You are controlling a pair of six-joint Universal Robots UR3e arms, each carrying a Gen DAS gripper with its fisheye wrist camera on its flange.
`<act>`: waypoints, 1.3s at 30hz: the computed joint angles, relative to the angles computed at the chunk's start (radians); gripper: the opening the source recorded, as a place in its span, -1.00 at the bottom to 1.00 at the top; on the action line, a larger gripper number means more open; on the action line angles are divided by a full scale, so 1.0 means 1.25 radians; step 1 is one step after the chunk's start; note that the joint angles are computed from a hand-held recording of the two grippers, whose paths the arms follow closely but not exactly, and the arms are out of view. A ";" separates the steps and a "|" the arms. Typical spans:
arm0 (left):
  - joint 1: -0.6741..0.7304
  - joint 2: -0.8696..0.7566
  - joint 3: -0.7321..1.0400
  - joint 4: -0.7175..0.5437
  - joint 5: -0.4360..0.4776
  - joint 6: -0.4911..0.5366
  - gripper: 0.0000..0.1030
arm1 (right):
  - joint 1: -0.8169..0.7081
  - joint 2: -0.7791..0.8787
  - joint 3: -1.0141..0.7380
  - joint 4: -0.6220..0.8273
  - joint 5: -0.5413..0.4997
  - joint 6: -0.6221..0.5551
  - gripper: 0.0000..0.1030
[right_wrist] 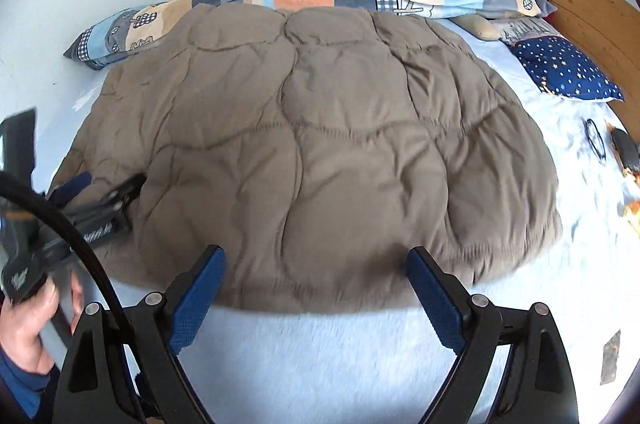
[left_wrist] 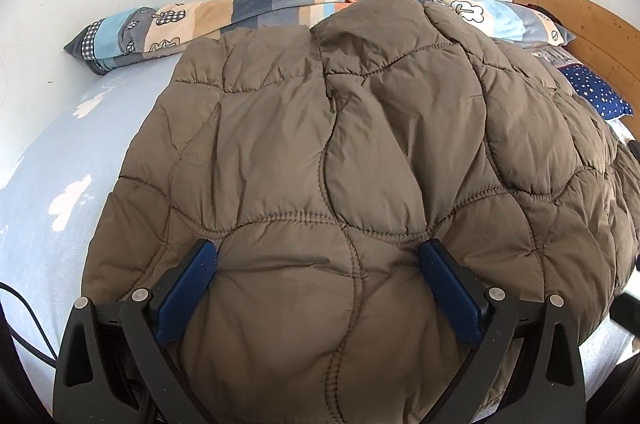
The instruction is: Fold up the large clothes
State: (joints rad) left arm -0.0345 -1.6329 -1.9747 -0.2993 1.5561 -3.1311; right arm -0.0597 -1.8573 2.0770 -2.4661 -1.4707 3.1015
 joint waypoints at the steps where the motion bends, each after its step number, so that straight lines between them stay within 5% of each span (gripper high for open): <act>1: -0.001 0.000 -0.003 0.005 0.001 0.000 0.97 | 0.008 -0.010 0.011 -0.002 -0.005 0.004 0.83; 10: 0.019 0.039 -0.040 0.019 -0.035 -0.001 0.97 | 0.020 0.025 0.009 -0.028 -0.020 0.002 0.83; 21: 0.077 0.376 -0.141 -0.244 -0.122 -0.046 0.97 | -0.003 0.012 0.005 -0.010 -0.001 0.001 0.84; 24: 0.056 0.451 -0.134 -0.330 -0.085 -0.058 0.97 | -0.026 -0.017 0.015 0.005 0.020 0.002 0.84; 28: 0.011 0.447 -0.106 -0.326 -0.007 -0.049 0.97 | -0.042 -0.070 0.034 0.018 0.026 0.013 0.84; 34: 0.022 0.409 -0.084 -0.313 -0.036 -0.007 0.97 | -0.018 -0.068 0.027 0.023 0.007 0.028 0.87; 39: -0.053 0.360 -0.074 -0.238 0.060 -0.003 0.97 | 0.032 -0.014 0.001 -0.001 -0.049 0.040 0.90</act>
State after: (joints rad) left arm -0.1011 -1.1827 -2.0671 -0.5967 1.6316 -3.1348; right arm -0.0199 -1.8751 2.0777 -2.4676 -1.5325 3.1510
